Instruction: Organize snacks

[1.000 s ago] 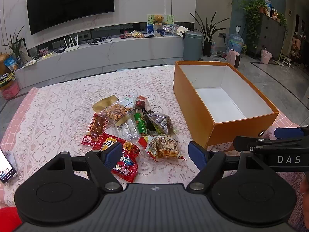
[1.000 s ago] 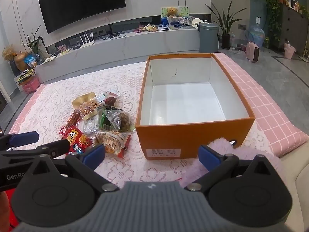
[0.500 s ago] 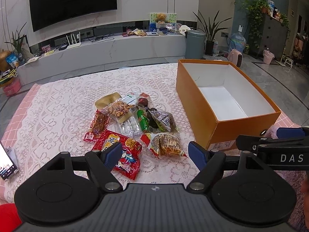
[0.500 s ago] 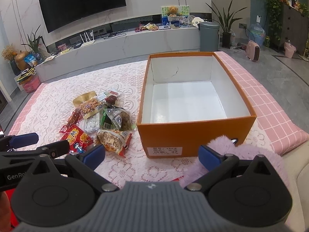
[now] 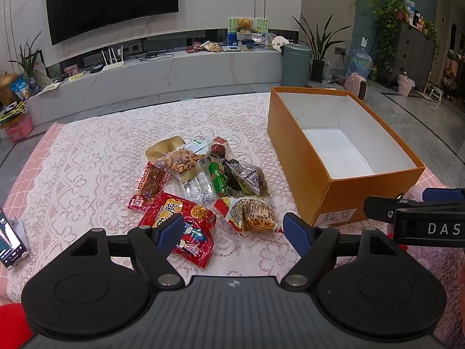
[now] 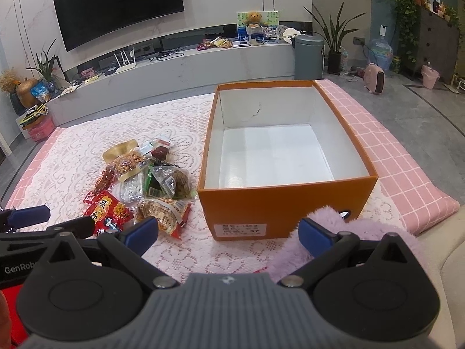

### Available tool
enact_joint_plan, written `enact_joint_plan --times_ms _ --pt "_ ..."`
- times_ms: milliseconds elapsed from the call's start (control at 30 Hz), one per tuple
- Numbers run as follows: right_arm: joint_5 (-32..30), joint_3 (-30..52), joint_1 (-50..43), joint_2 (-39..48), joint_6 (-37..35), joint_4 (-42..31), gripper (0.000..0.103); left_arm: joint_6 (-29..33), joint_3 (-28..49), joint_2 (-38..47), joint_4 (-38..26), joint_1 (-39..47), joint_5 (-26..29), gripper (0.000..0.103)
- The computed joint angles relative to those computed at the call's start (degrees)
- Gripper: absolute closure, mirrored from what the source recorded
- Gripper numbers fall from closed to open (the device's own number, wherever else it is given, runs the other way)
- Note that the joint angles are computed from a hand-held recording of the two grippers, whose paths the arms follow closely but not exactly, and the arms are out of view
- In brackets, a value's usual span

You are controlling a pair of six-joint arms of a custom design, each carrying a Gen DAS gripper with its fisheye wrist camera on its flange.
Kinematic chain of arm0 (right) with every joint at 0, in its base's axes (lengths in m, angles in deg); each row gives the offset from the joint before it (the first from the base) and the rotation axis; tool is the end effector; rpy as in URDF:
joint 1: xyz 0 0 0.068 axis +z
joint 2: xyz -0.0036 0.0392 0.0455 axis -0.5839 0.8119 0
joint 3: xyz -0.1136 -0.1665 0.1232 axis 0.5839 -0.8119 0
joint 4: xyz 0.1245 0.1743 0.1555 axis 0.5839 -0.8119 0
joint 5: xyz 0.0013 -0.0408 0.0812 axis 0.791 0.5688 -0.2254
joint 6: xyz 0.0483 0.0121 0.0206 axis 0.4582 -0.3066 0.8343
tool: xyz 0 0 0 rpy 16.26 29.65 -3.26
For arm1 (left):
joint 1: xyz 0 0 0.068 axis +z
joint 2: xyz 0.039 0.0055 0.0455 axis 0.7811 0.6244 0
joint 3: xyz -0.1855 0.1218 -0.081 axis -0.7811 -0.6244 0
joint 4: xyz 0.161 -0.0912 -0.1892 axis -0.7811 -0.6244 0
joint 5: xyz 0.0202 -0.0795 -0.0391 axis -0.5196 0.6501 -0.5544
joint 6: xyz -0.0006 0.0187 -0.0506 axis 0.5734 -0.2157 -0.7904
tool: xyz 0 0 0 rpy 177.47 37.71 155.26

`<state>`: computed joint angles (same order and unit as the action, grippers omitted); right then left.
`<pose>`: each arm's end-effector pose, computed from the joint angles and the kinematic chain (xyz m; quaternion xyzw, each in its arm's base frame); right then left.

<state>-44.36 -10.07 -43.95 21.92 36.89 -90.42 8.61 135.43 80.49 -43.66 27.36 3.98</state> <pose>0.2198 -0.0235 0.2456 -0.0001 0.9202 0.0703 0.3851 0.2187 -0.0877 0.2633 0.0381 0.9173 -0.0125 0.3961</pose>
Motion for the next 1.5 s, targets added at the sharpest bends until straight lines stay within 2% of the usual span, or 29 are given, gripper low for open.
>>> enact_joint_plan --times_ms 900,1500 --pt "1.8 -0.2 0.9 0.1 -0.2 0.3 0.003 -0.5 -0.7 -0.4 0.1 0.3 0.2 0.012" --pt "3.3 0.2 3.0 1.5 0.0 0.7 0.003 -0.2 -0.8 -0.1 0.4 2.4 2.4 0.012"
